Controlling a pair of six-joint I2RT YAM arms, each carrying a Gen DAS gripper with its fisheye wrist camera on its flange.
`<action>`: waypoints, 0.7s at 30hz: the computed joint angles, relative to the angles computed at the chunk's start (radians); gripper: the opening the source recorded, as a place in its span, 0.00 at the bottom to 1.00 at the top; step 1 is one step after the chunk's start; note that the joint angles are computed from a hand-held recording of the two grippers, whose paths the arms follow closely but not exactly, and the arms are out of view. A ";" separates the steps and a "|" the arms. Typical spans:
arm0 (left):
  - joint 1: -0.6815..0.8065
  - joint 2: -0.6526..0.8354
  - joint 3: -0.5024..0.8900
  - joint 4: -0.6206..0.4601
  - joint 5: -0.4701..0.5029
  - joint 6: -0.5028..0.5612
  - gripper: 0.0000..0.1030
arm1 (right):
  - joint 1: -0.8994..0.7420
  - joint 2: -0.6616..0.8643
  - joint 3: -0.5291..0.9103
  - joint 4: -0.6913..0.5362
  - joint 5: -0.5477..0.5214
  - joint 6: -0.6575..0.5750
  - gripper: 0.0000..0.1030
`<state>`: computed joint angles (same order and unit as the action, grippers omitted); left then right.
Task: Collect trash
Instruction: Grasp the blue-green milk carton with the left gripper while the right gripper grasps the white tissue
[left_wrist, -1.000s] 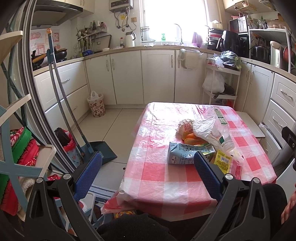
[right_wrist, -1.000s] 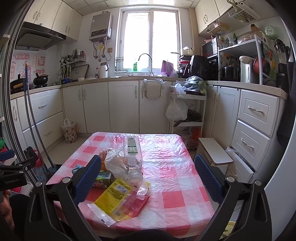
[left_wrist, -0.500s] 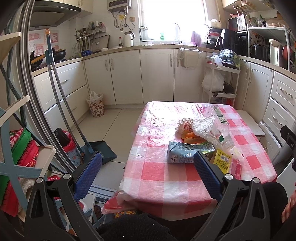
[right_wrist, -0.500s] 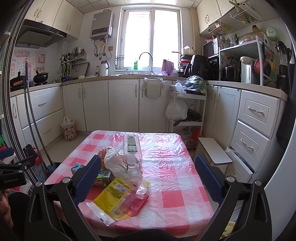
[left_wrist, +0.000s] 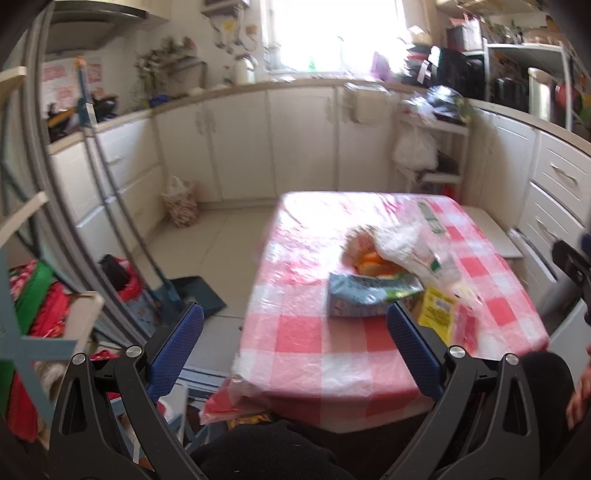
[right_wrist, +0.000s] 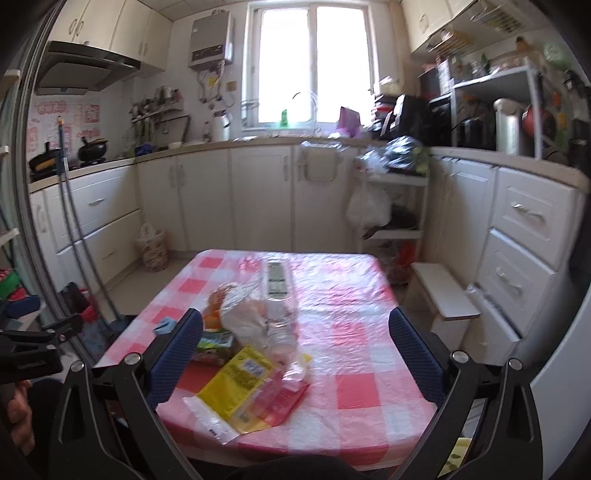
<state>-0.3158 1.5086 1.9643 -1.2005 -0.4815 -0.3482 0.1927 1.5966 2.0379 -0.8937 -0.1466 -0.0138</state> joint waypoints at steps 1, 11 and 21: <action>0.023 0.004 0.012 0.000 0.049 0.027 0.93 | 0.000 0.021 0.034 -0.023 0.003 -0.009 0.94; 0.058 0.245 0.244 -0.083 0.198 0.249 0.93 | -0.083 0.318 0.474 -0.288 -0.150 0.043 0.94; 0.029 0.516 0.459 -0.113 0.187 0.743 0.93 | -0.160 0.312 0.410 -0.259 -0.243 0.098 0.94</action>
<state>-0.2864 2.0250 2.4231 -1.3137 -0.2944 0.3945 0.0327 1.9086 2.4483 -1.1532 -0.3892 0.0838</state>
